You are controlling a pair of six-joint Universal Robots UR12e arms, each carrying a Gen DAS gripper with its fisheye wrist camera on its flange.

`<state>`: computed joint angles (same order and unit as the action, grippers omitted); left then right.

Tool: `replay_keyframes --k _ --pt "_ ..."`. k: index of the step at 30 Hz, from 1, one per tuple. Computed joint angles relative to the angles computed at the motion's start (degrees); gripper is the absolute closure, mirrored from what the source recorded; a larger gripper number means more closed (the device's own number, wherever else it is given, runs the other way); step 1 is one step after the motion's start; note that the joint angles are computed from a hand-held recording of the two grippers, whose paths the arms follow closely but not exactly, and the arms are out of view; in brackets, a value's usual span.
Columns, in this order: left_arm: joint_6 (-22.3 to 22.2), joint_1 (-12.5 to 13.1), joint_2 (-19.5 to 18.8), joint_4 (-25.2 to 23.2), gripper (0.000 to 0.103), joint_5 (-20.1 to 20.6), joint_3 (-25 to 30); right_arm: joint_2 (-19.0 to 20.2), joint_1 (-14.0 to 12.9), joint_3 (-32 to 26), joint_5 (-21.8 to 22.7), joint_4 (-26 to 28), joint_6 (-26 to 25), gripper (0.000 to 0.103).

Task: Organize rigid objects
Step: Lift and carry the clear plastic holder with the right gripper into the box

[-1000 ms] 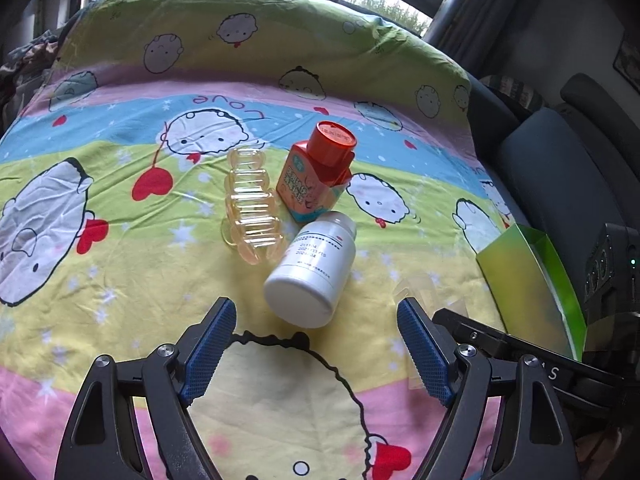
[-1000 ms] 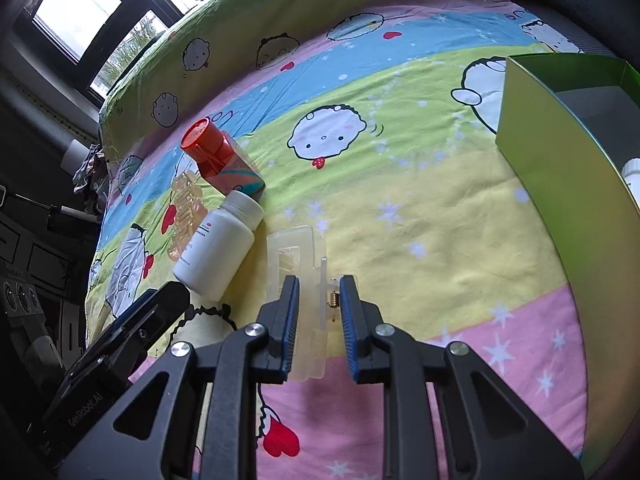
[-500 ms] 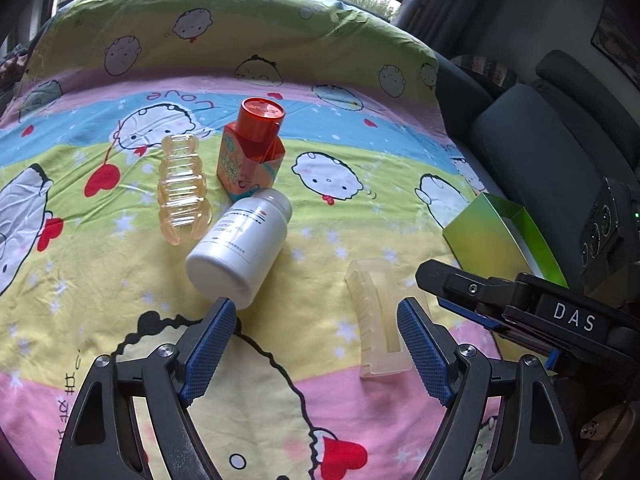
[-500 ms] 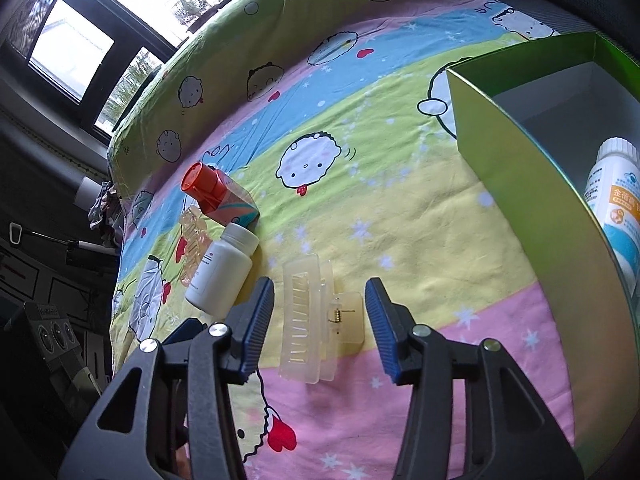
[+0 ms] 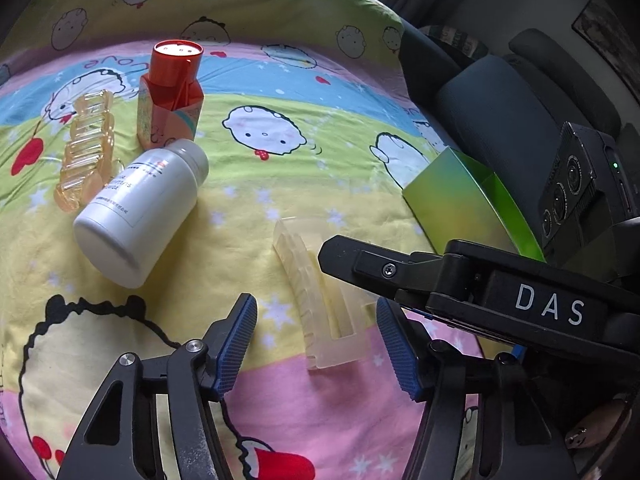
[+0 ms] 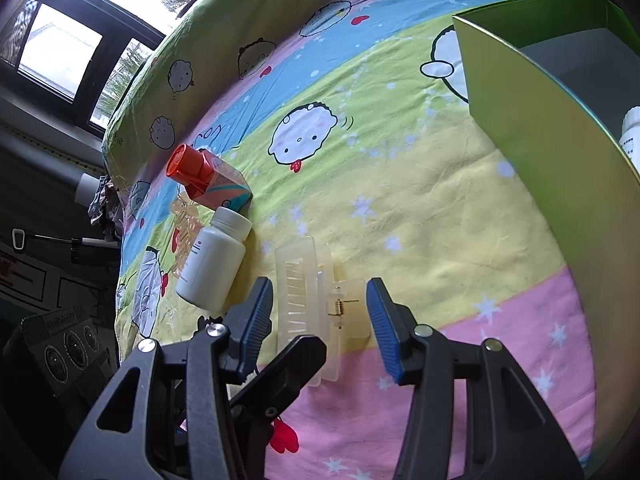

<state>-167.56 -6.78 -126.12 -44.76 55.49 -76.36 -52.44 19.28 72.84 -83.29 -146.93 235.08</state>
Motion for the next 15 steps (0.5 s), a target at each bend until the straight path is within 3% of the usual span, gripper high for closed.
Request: replay_keyframes --k 5,7,10,12,13,14,15 --pt "1.0 -0.2 -0.1 0.0 0.048 0.3 -0.1 0.4 -0.1 -0.5 1.0 1.4 -0.2 0.054" --pt "1.0 0.0 -0.2 -0.8 0.058 -0.7 0.1 0.6 -0.1 -0.8 0.9 1.6 -0.5 0.054" --pt "0.5 0.2 -0.4 -1.5 0.064 -1.8 0.4 0.9 0.0 -1.1 1.0 1.4 -1.3 0.055" --pt "0.3 0.2 -0.4 -1.4 0.064 -1.4 0.4 0.9 0.3 -1.3 -0.3 1.5 -2.5 0.062" --pt "0.5 0.2 -0.2 -0.8 0.065 -1.0 0.1 0.8 0.5 -1.5 -1.1 1.7 -3.3 0.075" --pt "0.7 0.2 0.1 0.2 0.065 -0.8 -0.3 0.7 0.8 -1.7 -2.2 2.4 -4.0 0.081" --pt "1.0 0.2 0.4 0.7 0.065 -0.8 -0.6 0.6 0.8 -1.6 -2.6 1.9 -4.2 0.081"
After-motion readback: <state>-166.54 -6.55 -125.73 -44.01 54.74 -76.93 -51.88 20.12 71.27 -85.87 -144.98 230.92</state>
